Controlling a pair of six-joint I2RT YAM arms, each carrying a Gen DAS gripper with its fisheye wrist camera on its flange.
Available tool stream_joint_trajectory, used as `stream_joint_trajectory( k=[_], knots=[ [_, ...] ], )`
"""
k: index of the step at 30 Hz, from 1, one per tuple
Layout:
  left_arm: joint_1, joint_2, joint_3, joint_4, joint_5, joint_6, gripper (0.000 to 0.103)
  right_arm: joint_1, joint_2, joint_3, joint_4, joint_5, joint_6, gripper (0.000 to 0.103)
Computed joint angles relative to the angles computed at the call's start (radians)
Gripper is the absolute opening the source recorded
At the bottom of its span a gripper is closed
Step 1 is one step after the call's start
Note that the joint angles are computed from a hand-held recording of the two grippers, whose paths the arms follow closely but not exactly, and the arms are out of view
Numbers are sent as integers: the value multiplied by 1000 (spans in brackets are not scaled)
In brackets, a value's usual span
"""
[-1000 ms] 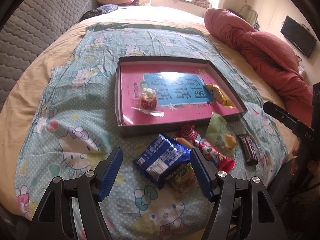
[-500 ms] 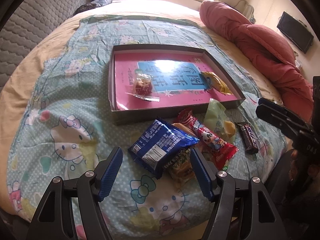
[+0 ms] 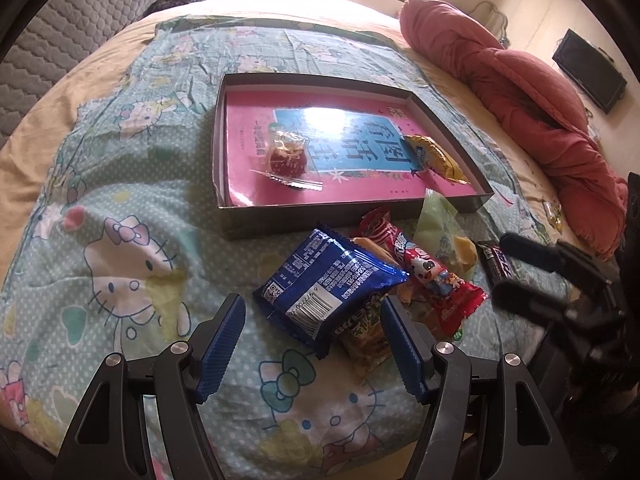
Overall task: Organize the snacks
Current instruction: 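Grasp the blue biscuit packet with the left tool while the right tool grasps the red candy stick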
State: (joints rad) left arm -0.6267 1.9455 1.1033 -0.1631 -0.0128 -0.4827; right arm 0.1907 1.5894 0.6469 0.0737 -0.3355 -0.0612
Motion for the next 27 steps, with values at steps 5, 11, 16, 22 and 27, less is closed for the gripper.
stream_joint_trajectory(
  k=[5, 11, 16, 22, 27],
  knots=[
    [1, 8, -1, 13, 10, 13, 72, 44, 58, 15, 5, 21, -1, 62],
    [12, 20, -8, 35, 35, 21, 72, 52, 147, 59, -8, 5, -2, 47],
    [29, 39, -10, 54, 64, 18, 72, 77, 178, 70, 14, 40, -12, 32],
    [51, 66, -1, 80, 99, 18, 72, 72, 211, 88, 27, 66, -2, 27],
    [60, 99, 25, 86, 120, 27, 72, 75, 236, 109, 23, 73, -8, 27]
  ],
)
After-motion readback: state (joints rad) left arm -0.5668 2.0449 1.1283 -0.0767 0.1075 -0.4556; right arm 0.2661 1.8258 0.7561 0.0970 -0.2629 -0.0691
